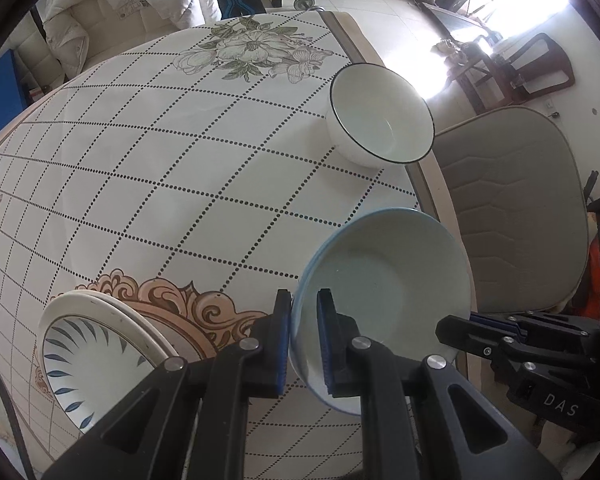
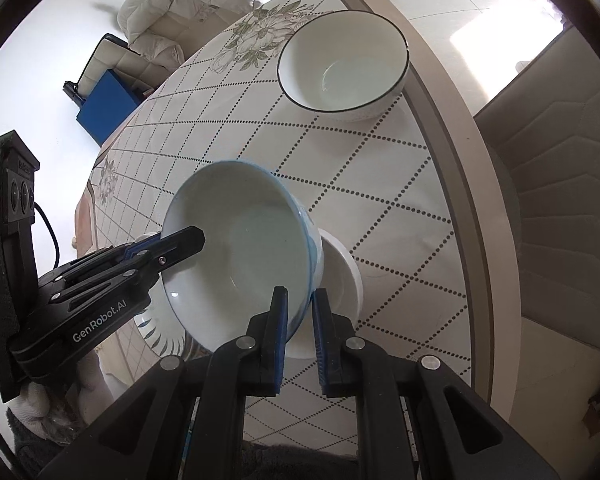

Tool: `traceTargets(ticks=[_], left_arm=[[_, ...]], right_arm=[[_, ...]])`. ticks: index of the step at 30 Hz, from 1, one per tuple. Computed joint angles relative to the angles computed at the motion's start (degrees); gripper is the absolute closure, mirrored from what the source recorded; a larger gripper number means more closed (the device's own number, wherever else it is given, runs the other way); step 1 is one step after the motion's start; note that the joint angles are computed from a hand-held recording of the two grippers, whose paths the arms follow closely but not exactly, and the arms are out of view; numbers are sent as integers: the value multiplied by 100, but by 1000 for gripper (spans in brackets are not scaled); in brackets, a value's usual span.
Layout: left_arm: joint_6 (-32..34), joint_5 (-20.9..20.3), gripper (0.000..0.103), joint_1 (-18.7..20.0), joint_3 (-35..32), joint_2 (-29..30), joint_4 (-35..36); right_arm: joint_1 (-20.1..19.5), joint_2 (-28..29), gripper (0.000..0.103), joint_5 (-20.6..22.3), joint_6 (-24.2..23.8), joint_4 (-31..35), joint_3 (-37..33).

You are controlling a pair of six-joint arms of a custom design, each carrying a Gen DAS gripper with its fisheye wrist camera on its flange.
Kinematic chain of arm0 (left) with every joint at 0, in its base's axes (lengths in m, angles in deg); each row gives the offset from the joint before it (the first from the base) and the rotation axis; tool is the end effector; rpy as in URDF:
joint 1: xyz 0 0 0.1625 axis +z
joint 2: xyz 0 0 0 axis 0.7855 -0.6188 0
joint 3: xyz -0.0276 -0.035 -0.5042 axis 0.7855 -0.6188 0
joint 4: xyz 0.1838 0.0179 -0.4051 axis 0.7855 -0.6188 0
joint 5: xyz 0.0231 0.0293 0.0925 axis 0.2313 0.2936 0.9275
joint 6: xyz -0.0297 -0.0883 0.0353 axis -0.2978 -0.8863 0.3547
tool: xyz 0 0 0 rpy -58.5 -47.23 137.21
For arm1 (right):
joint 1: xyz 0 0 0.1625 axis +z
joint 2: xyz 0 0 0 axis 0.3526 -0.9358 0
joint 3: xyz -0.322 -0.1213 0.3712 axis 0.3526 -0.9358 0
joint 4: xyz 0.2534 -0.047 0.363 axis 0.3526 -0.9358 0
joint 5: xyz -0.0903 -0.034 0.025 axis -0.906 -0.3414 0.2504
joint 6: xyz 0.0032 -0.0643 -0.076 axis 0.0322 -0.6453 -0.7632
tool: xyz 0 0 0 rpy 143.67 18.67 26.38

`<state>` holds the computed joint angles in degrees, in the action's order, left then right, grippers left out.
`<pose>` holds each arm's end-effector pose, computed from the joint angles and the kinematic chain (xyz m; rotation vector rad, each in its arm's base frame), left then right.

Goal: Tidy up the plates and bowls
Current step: 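Carry the dotted bowl over the plain white bowl and lower it inside, then open both grippers to release the dotted bowl in the white bowl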

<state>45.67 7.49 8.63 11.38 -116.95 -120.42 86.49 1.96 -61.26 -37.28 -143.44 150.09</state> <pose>-0.2971 -0.8807 0.2958 0.7996 2.4700 0.3441 0.3343 -0.7656 0.2237 -0.7268 -2.7218 0.4268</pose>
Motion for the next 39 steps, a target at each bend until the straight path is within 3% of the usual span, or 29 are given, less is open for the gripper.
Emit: traceTargets(ticks=[39], left_arm=[[-424,141,92,31,1066,-452,-320]], right_arm=[[-147,2,89,307,29,181,295]])
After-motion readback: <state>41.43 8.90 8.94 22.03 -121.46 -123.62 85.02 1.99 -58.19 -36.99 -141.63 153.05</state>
